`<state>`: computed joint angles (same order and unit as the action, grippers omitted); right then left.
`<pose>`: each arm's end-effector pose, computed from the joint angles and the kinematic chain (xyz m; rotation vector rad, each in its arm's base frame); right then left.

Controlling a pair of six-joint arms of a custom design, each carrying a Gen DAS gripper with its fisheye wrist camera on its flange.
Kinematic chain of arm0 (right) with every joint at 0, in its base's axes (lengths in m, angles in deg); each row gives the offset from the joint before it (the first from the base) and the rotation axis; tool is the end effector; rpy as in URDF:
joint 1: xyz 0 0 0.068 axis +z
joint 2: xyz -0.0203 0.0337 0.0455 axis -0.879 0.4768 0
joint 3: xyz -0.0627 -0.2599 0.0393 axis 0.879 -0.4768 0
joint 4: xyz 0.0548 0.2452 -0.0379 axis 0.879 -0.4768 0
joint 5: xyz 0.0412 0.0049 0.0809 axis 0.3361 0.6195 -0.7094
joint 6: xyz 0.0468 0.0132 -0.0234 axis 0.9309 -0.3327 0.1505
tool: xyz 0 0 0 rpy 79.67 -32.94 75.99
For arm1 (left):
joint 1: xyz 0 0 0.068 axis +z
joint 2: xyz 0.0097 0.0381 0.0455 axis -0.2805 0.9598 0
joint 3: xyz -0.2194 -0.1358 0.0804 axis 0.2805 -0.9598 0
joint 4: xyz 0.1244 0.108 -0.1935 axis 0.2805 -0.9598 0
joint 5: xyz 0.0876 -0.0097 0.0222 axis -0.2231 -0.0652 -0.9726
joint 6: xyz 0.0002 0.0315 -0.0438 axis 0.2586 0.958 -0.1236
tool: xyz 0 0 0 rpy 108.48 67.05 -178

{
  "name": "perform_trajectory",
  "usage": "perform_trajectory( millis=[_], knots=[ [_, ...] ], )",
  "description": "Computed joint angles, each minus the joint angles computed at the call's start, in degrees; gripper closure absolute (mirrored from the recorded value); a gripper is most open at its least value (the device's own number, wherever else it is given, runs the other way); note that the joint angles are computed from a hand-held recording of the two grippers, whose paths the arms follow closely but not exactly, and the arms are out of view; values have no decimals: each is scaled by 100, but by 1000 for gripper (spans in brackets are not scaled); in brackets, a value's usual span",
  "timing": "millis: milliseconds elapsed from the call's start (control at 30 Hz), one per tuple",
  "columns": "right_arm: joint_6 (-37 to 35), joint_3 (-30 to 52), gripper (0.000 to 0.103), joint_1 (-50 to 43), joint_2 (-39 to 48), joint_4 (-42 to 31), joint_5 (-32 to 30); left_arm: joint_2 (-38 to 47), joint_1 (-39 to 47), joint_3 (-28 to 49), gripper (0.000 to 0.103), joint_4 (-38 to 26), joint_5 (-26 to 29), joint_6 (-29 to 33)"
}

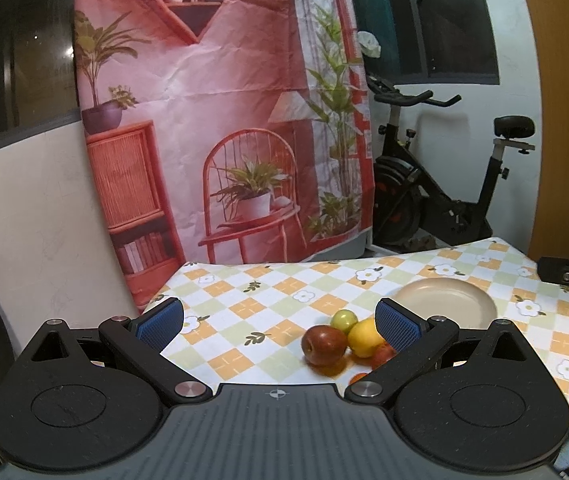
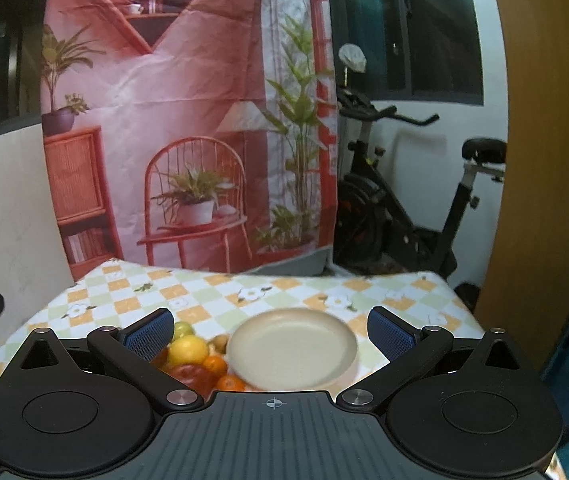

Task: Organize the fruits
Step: 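Move both tools toward the fruit pile beside the beige plate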

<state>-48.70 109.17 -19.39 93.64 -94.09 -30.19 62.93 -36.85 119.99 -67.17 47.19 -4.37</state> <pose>0.3144 0.2489 0.3425 0.2528 1.9398 -0.0717 0.3039 -0.1070 0.3484 0.3362 1.9455 0.0203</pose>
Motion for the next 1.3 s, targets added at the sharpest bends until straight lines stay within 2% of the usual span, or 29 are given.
perform_trajectory(
  millis=[200,333,500,633,800,933,1100,1300],
  knots=[
    [-419,-138,0,-483,297,739,-495,675,251,532,1,-29,305,-37],
    [-508,-262,0,-795,491,1478,-875,1081,347,845,6,41,482,134],
    [-594,-23,0,-1125,982,2045,-1055,1602,515,1225,10,213,789,78],
    [-895,484,0,-1284,1456,2012,-1225,2122,605,1773,17,63,955,97],
    [-917,837,0,-1348,1775,1900,-1605,2601,701,2359,17,-311,1331,-175],
    [-881,1267,0,-1294,2051,1442,-1628,2855,721,2574,17,-522,1531,-302],
    [-847,1064,0,-1169,2033,1528,-1621,2926,681,2497,17,-547,1440,-292],
    [-902,396,0,-1047,1759,1913,-1509,2888,608,2284,17,-487,1361,-430]
  ],
)
